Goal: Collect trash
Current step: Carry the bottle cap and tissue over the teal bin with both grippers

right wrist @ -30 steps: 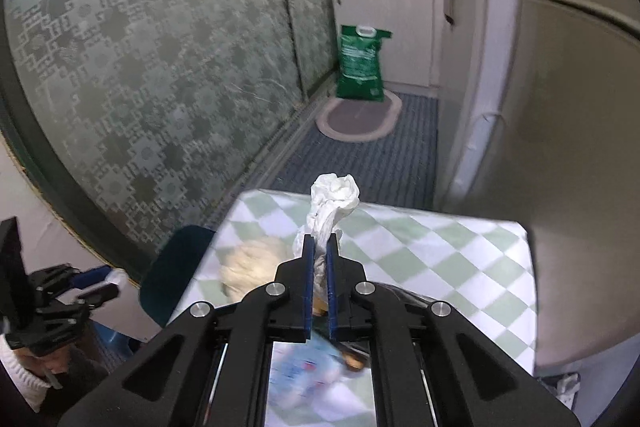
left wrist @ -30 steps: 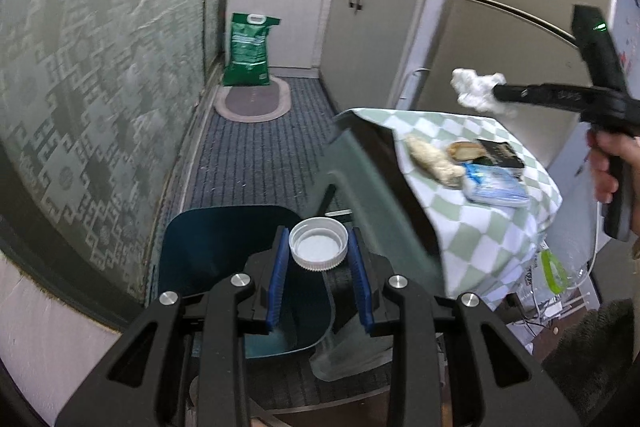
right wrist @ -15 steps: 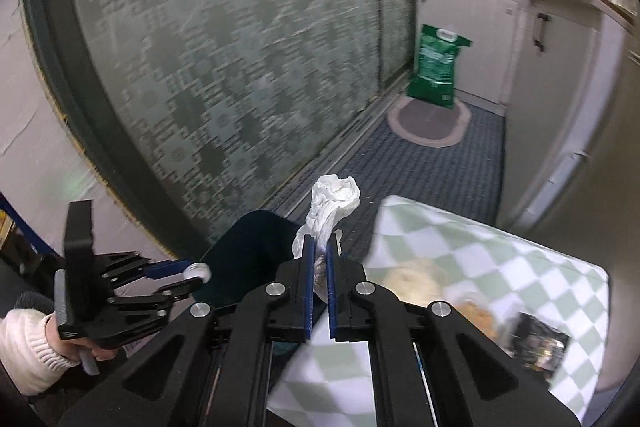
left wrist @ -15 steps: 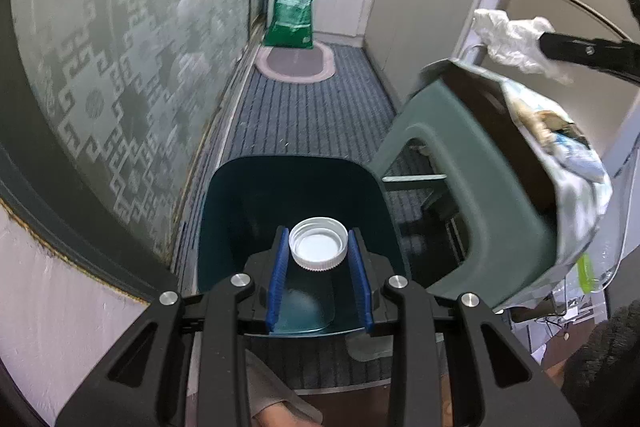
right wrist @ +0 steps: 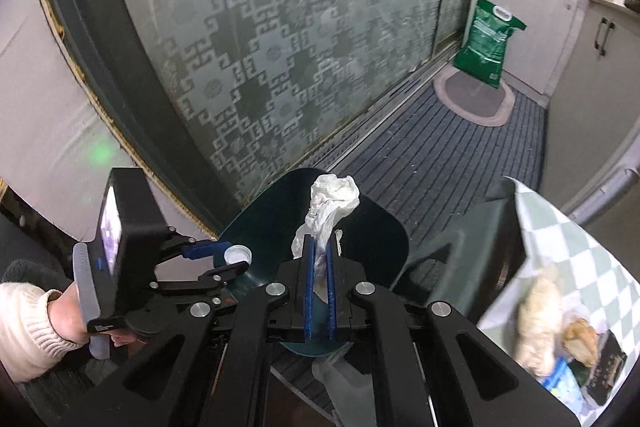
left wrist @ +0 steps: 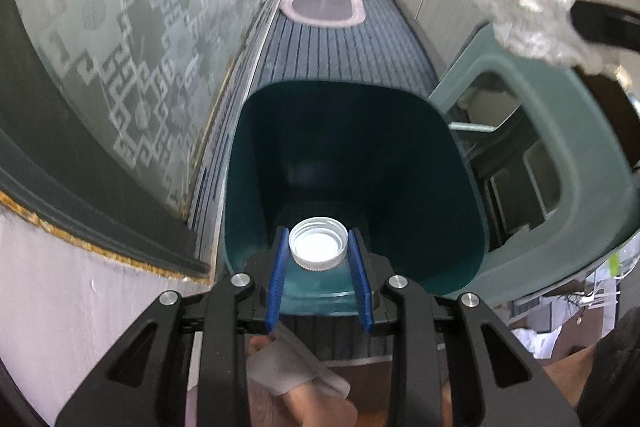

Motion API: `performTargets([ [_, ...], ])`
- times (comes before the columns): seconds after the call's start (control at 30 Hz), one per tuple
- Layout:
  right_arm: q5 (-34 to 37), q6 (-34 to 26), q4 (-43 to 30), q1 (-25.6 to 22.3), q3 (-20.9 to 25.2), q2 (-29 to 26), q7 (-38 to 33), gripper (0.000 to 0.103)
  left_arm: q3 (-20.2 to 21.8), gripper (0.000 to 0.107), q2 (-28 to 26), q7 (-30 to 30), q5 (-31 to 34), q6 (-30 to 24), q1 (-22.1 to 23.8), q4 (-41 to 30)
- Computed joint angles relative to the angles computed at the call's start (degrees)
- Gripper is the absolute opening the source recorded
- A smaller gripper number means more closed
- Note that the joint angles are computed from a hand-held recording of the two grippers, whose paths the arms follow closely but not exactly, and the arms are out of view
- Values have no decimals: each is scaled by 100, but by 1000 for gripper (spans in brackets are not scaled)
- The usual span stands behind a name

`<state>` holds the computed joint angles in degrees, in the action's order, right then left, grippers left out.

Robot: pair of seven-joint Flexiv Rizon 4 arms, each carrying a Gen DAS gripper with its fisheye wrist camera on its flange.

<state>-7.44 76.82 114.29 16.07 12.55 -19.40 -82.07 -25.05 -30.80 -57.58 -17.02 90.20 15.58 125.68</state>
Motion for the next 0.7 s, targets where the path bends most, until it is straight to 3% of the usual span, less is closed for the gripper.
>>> performTargets([
  [0.23,-83,-179,-119,124,21,-144,-4,5,373,33,-38,-44,-16,-179,-212,-62],
  [0.4,-126,-347,-220,202,-7,-270,22,5,382,37,-44,59,-95,-236,-204,-88],
  [0.57,-163,-553,-351,272,-35,-511,82,5,87,37,37,164,-134,73,73,83],
  [0.7,-279,-693,-379,353,-113,-653,169,5,-513,37,151,44,23,459,648,334],
])
